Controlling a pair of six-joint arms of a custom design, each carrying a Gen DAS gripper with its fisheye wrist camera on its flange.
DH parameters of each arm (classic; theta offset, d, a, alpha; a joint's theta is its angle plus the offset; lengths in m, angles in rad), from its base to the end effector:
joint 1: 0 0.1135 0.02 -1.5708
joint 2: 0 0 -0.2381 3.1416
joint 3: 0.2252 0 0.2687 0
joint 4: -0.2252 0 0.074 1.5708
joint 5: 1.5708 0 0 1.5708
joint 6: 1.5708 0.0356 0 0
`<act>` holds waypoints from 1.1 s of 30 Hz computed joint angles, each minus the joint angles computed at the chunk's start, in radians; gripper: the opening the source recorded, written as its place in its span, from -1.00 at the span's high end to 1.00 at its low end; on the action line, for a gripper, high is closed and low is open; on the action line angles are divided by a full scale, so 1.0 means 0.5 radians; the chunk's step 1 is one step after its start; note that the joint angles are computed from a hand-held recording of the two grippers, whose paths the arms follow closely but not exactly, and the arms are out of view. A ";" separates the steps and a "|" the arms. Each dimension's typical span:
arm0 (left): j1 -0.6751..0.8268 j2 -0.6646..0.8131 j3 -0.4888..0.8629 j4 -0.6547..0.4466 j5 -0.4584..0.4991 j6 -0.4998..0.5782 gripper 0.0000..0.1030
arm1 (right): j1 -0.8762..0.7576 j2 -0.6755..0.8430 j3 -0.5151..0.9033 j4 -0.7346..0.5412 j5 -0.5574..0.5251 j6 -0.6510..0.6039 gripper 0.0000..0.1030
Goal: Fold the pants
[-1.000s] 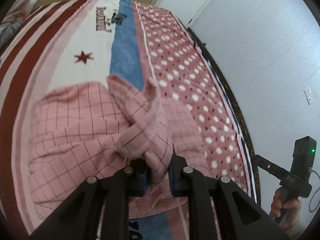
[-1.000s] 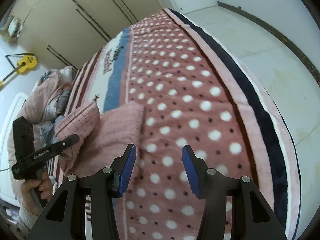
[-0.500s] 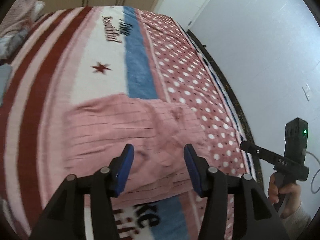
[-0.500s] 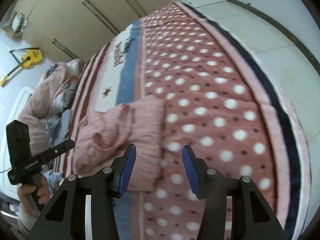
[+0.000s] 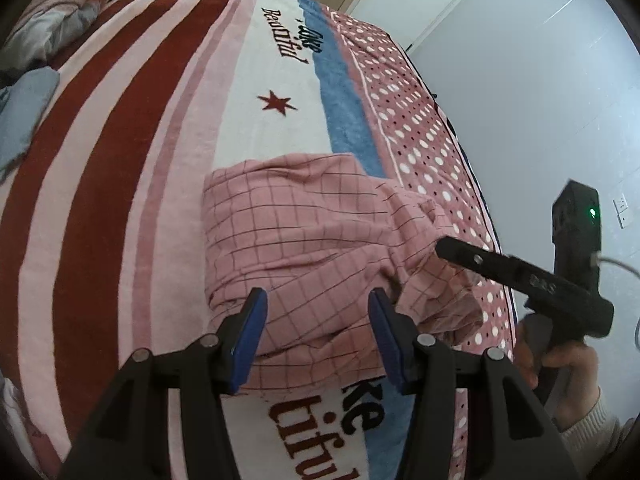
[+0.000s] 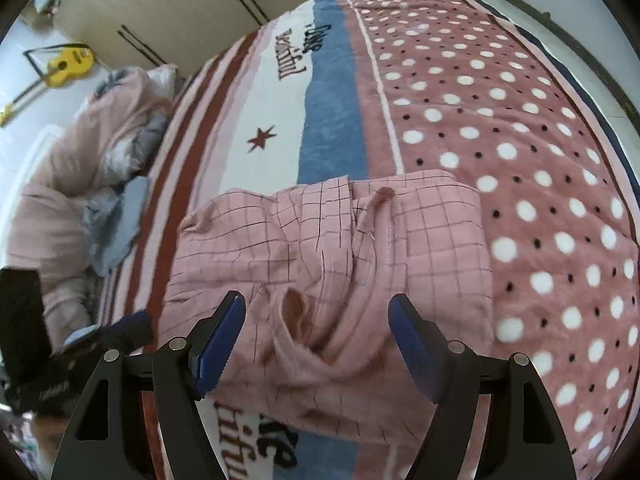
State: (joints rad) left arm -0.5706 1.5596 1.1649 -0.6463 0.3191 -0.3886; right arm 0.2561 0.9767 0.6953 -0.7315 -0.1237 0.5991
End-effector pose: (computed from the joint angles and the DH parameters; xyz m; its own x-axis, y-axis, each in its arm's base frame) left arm 0.2773 -0.1912 0.2132 -0.9169 0.1610 -0.3651 0.3230 0.8369 -0.4420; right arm 0.2048 0.0582 0.2030 -0.8551 0.3545 -0.3782 0.2030 0.9003 0.3850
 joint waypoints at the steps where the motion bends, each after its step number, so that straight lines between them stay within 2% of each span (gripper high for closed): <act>1: 0.012 0.016 0.004 0.010 -0.001 0.018 0.07 | 0.031 0.089 0.030 0.027 0.066 0.028 -0.37; 5: 0.058 0.088 0.042 0.085 0.038 0.085 0.07 | 0.055 0.281 0.110 0.055 0.182 0.013 -0.36; 9: 0.041 0.241 0.155 0.047 0.138 0.185 0.07 | 0.110 0.427 0.182 -0.036 0.344 -0.025 -0.36; 18: -0.134 0.247 0.084 -0.134 0.347 0.221 0.17 | 0.131 0.131 -0.018 -0.319 0.353 -0.044 -0.35; 23: -0.186 0.163 0.018 -0.236 0.318 0.217 0.17 | 0.162 -0.046 -0.048 -0.561 0.422 0.022 -0.35; 26: -0.146 0.100 0.042 -0.314 0.278 0.222 0.17 | 0.103 -0.185 -0.044 -0.651 0.358 0.050 -0.34; 29: -0.063 0.028 0.095 -0.390 0.184 0.238 0.16 | 0.059 -0.324 -0.006 -0.631 0.307 0.032 -0.35; 33: 0.060 -0.009 0.137 -0.407 0.039 0.256 0.14 | 0.010 -0.225 0.049 -0.452 0.162 0.011 -0.36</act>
